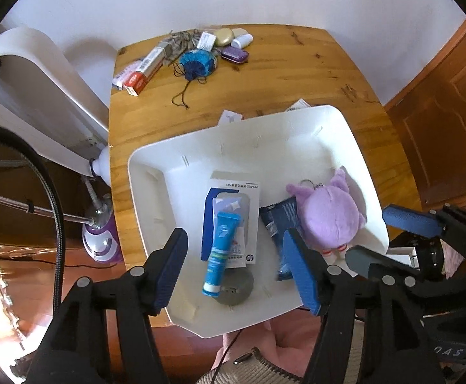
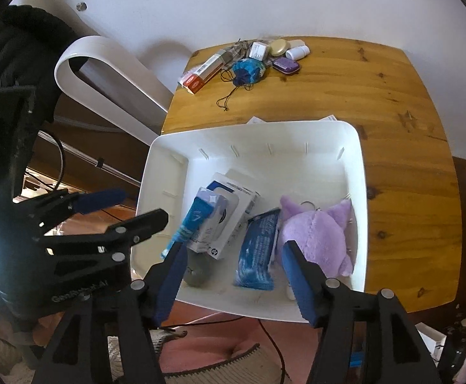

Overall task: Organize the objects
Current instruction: 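Carry the snack packet and blue tube into the white tray and release both, then reach both tools toward the two white medicine boxes on the table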

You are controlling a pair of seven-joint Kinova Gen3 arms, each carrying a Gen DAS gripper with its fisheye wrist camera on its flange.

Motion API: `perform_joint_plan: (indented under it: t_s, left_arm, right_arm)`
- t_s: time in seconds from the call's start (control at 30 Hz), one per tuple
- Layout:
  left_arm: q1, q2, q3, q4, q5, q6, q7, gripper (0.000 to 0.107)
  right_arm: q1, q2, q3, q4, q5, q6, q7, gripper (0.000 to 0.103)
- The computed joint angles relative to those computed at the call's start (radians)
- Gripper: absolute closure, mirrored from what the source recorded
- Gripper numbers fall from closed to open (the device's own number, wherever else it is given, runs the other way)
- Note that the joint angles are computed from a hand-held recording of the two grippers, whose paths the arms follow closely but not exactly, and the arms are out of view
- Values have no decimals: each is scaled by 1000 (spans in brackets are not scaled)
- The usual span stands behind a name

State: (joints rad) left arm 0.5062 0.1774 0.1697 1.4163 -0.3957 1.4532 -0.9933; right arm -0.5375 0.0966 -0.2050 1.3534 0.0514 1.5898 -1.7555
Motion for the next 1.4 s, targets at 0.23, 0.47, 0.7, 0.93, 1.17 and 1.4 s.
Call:
perform_joint_plan:
  t_s: [0.23, 0.47, 0.7, 0.93, 1.17, 1.4]
  left_arm:
    - [-7, -5, -2, -1, 1, 2, -16, 41]
    - [-18, -21, 0, 3, -1, -7, -29, 41]
    - [-21, -28, 6, 3, -4, -12, -43, 41]
    - [-4, -21, 10, -15, -31, -4, -47, 41]
    - [6, -6, 5, -30, -50, 7, -50, 41]
    - [2, 18, -11, -46, -53, 18, -37, 41]
  right_arm:
    - [-28, 1, -13, -4, 36, 0, -17, 40]
    - [-54, 5, -20, -13, 68, 7, -30, 40]
    - [-67, 2, -22, -18, 87, 9, -37, 40]
    - [-69, 2, -20, -25, 99, 6, -37, 40]
    - [-48, 17, -8, -39, 84, 2, -24, 40]
    - [-22, 57, 16, -82, 62, 14, 0, 40]
